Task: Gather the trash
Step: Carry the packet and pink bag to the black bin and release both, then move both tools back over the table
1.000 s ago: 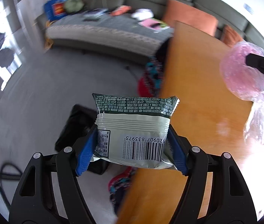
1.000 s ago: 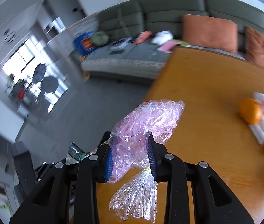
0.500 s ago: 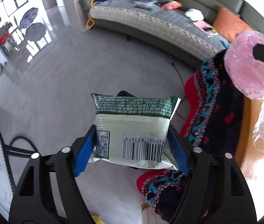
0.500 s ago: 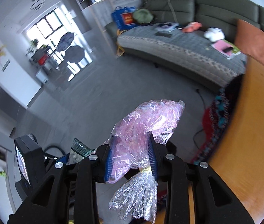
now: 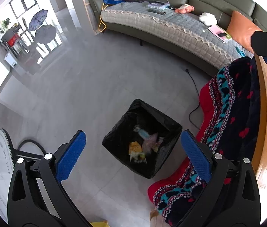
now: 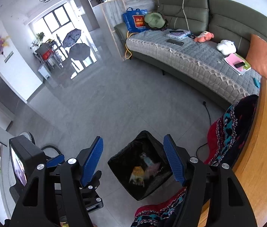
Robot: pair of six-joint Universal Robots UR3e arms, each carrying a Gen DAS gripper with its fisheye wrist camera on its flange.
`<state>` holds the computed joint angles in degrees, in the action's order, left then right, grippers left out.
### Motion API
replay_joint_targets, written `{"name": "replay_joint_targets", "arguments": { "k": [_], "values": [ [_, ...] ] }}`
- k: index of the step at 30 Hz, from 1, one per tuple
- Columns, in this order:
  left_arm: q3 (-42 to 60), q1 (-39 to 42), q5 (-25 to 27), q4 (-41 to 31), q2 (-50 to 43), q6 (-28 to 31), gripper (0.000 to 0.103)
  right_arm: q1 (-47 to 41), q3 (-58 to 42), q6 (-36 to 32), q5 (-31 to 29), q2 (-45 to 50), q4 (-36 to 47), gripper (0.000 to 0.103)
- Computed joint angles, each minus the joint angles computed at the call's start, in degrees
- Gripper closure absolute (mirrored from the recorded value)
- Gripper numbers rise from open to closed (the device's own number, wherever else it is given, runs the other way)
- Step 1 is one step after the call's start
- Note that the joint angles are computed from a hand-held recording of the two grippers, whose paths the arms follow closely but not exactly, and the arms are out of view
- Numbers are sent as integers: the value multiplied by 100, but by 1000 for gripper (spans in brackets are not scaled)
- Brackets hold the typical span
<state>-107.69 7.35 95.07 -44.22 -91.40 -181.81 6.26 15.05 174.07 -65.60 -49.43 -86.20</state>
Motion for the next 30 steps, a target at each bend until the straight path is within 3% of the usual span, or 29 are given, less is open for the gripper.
{"name": "replay_joint_targets", "arguments": {
  "k": [9, 16, 22, 30],
  "values": [
    [755, -850, -31, -208, -353, -233, 6, -947, 2771, -143, 363, -1796, -1013, 36],
    [1962, -2054, 137, -591, -1093, -584, 6, -2258, 4188, -702, 732, -3091, -941, 36],
    [3559, -3126, 233, -1092, -2109, -825, 6, -3829, 4977, -1520, 1108, -3961, -493, 36],
    [7069, -4304, 296, -2582, -4205, -1049, 6, -5905, 5272, -2685, 1338, -4229, 314, 36]
  ]
}}
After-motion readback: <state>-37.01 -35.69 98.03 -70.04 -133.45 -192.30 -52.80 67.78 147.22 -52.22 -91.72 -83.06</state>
